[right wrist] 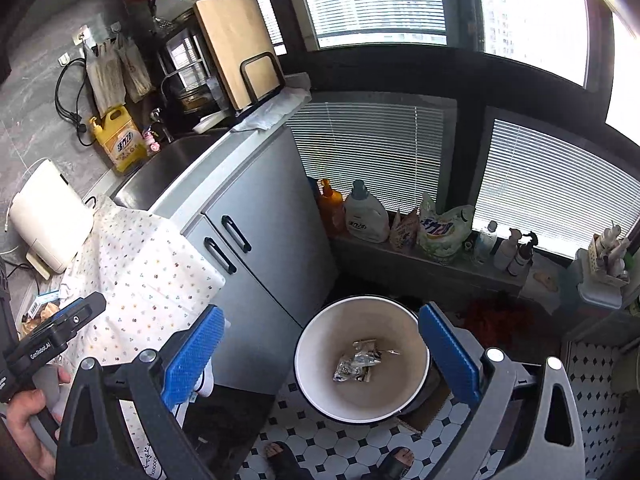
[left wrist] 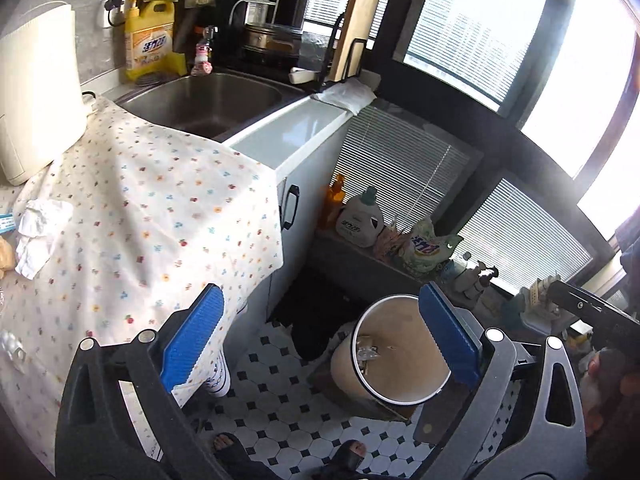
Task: Collect trash
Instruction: 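Move both grippers back over the trash on the counter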
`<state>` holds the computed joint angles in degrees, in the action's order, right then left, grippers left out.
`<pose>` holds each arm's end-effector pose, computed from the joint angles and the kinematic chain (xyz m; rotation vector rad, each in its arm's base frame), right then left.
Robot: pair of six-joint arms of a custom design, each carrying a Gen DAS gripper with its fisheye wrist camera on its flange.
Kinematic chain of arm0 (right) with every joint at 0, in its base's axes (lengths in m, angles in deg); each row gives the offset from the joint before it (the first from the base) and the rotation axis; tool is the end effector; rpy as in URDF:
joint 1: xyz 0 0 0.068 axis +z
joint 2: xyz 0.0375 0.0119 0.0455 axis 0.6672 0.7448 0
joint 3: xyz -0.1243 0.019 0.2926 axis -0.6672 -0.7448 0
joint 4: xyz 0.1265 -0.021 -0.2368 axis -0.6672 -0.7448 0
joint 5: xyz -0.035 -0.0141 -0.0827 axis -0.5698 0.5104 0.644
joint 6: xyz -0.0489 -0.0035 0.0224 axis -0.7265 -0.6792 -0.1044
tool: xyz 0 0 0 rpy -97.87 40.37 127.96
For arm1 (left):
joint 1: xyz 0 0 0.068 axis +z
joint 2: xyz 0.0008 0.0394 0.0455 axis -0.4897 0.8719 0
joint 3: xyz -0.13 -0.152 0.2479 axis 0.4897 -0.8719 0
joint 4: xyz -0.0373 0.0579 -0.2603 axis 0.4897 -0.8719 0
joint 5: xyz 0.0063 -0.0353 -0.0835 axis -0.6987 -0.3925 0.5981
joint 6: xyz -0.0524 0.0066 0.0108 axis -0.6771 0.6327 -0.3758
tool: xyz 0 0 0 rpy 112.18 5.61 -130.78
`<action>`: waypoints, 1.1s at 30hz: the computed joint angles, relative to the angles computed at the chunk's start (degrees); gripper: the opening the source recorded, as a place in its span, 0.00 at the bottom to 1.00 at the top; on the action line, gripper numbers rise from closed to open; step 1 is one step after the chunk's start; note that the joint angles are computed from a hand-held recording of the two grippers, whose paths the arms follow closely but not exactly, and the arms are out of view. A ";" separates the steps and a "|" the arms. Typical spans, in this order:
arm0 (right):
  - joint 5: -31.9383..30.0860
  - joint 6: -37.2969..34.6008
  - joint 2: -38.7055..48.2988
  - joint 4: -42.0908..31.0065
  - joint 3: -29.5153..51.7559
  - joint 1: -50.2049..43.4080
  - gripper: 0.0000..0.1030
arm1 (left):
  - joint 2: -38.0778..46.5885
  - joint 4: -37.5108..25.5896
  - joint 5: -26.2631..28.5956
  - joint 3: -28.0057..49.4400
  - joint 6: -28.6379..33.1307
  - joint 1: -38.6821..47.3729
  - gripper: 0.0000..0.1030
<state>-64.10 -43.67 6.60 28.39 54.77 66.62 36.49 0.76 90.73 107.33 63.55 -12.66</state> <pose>0.2423 0.0996 0.2523 0.3938 2.4110 0.0823 0.3125 0.0756 0.2488 0.2058 2.3969 -0.3667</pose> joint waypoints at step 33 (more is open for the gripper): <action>-3.73 -2.55 41.47 0.03 44.93 24.54 0.93 | 23.69 -3.92 11.48 30.63 4.83 42.65 0.77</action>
